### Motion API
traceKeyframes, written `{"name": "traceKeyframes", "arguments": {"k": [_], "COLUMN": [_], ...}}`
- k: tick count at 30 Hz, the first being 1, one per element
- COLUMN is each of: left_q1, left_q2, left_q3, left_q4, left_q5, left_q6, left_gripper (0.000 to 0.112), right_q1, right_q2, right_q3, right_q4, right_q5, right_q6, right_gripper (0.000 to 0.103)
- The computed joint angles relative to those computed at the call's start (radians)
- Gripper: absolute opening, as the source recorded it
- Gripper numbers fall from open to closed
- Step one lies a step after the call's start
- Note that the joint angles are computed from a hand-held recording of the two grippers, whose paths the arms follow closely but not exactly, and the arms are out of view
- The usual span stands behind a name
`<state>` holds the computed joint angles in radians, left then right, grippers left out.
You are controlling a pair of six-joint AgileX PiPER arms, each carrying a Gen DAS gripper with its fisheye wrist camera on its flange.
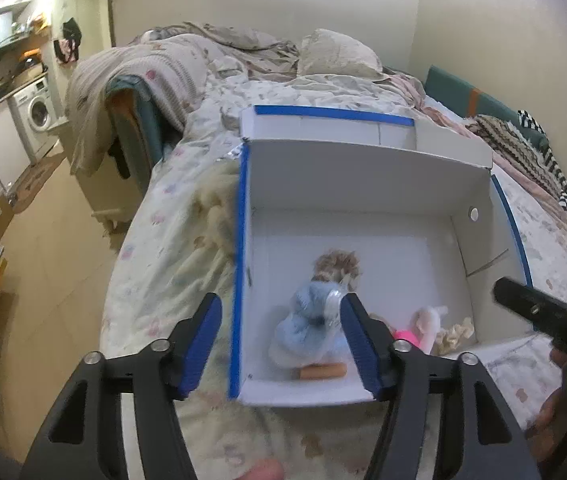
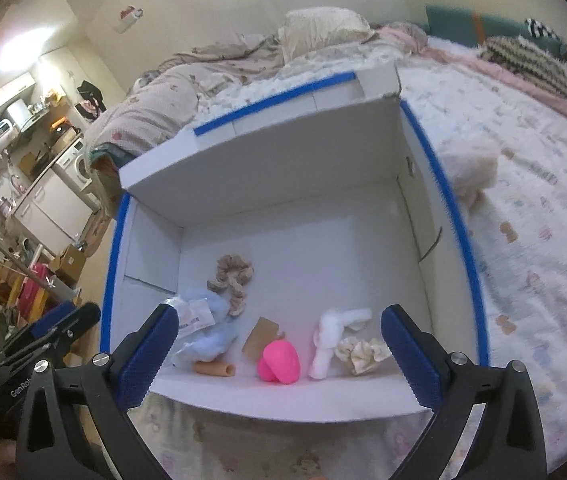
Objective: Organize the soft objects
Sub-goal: 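Withdraw both open tools up out of the box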
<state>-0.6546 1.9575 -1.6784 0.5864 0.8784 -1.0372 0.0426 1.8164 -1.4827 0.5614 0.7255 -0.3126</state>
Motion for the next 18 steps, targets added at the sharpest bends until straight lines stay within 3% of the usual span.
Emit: {"name": "traceKeyframes", "arguments": {"k": [8,13,18], "left_q1": [-0.055,-0.114,-0.147], "left_q2": [-0.157,-0.234,-0.216], "left_q3": [0.229,0.333,0.328], "left_q4": [0.146,0.265,0.331], "left_q5": [-0.037,-0.017,0.021], "left_q6": [-0.206,-0.329,-0.359], "left_gripper": [0.089,0.103,0.103], "right_q1": [0.028,0.043,0.063], "right_q2": [-0.176,-0.252,-0.267], "right_q3": [0.186,0.296,0.328], "right_q4": [0.004,0.035,0.039], "right_q5": [-0.158,-0.234,-0.253], "right_q6": [-0.074,-0.096,-0.096], "right_gripper": [0.103,0.103,0.103]}}
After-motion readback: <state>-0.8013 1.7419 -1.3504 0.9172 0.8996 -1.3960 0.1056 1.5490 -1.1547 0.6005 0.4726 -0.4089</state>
